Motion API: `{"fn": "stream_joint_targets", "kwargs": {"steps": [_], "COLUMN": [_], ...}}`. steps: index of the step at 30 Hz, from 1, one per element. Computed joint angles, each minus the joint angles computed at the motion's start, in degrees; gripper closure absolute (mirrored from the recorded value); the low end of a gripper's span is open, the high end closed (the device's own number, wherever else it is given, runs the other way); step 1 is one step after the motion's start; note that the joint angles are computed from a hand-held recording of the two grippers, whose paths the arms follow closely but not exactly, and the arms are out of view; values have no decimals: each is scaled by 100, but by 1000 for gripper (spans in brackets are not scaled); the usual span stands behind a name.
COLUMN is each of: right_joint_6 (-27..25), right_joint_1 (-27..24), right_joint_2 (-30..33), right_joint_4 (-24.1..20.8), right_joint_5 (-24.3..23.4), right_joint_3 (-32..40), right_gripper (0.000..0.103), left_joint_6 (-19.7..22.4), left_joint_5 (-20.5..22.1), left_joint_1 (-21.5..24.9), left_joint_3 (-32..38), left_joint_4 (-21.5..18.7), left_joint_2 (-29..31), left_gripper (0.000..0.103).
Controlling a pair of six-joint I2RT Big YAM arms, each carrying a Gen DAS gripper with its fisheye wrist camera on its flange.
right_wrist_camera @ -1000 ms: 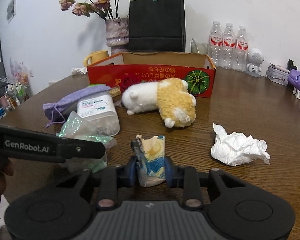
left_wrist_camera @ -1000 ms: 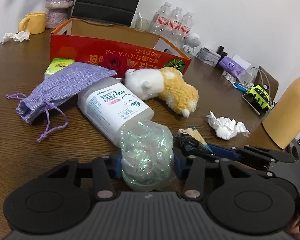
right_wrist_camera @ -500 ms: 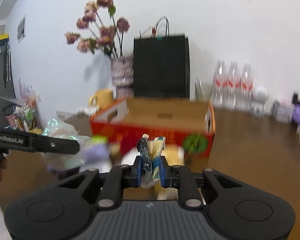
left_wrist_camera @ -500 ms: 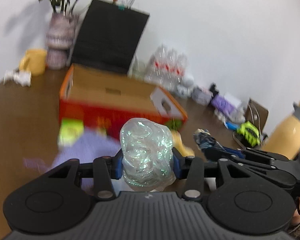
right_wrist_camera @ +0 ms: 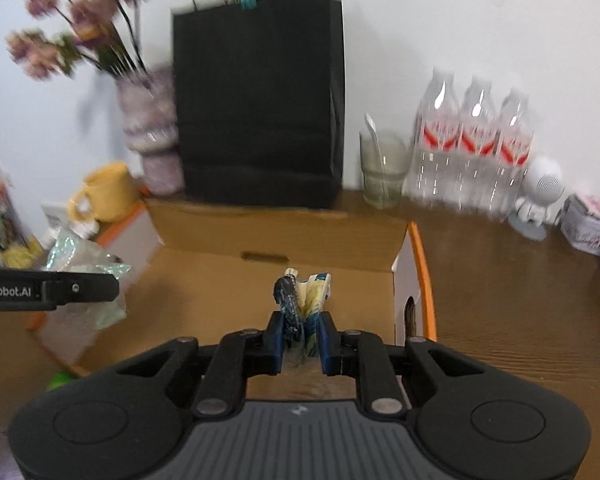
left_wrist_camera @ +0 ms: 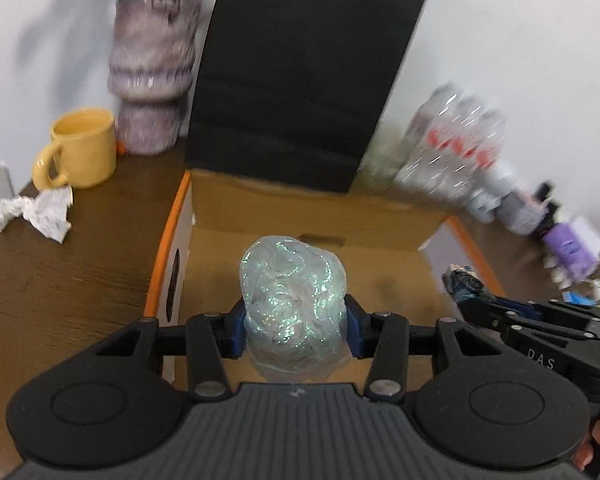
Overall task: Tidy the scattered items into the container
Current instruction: 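Carry both items into the box and open both tools to release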
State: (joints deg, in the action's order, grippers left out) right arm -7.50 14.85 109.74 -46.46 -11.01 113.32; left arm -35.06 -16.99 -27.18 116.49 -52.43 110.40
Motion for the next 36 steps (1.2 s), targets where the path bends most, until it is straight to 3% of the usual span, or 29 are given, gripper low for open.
{"fn": "stream_joint_targets", "kwargs": {"steps": [6, 9, 12, 14, 15, 18, 20, 21, 23, 25, 32, 36], "right_joint_6": [-29, -19, 9, -7, -22, -75, -72, -56, -31, 111, 244, 186], "right_joint_1": [45, 57, 69, 74, 74, 43, 40, 60, 44, -31, -111, -174], "right_joint_2": [652, 807, 867, 867, 849, 733, 618, 536, 382, 271, -202, -694], "right_joint_4": [-582, -769, -870, -937, -944, -860, -777, -668, -425, -370, -129, 214], "right_joint_5": [173, 210, 278, 298, 293, 81, 47, 226, 343, 139, -5, -76], "right_joint_3": [676, 860, 927, 928, 908, 770, 651, 550, 354, 262, -214, -801], "right_gripper": [87, 83, 72, 56, 51, 38, 26, 21, 6, 0, 0, 0], "left_joint_6": [86, 161, 157, 189, 226, 453, 503, 492, 465, 432, 203, 263], "left_joint_5": [202, 31, -35, 31, 58, 380, 329, 228, 38, 100, -134, -368], "left_joint_1": [119, 106, 98, 102, 102, 118, 81, 56, 20, 24, -68, -199], "left_joint_3": [719, 955, 1132, 1134, 1145, 995, 814, 777, 571, 298, -200, -882], "left_joint_4": [-615, -851, -1047, -1067, -1079, -873, -697, -679, -514, -276, -108, 279], "left_joint_2": [639, 828, 967, 979, 985, 883, 746, 703, 535, 325, -160, -706], "left_gripper": [56, 55, 50, 41, 28, 12, 8, 0, 0, 0, 0, 0]}}
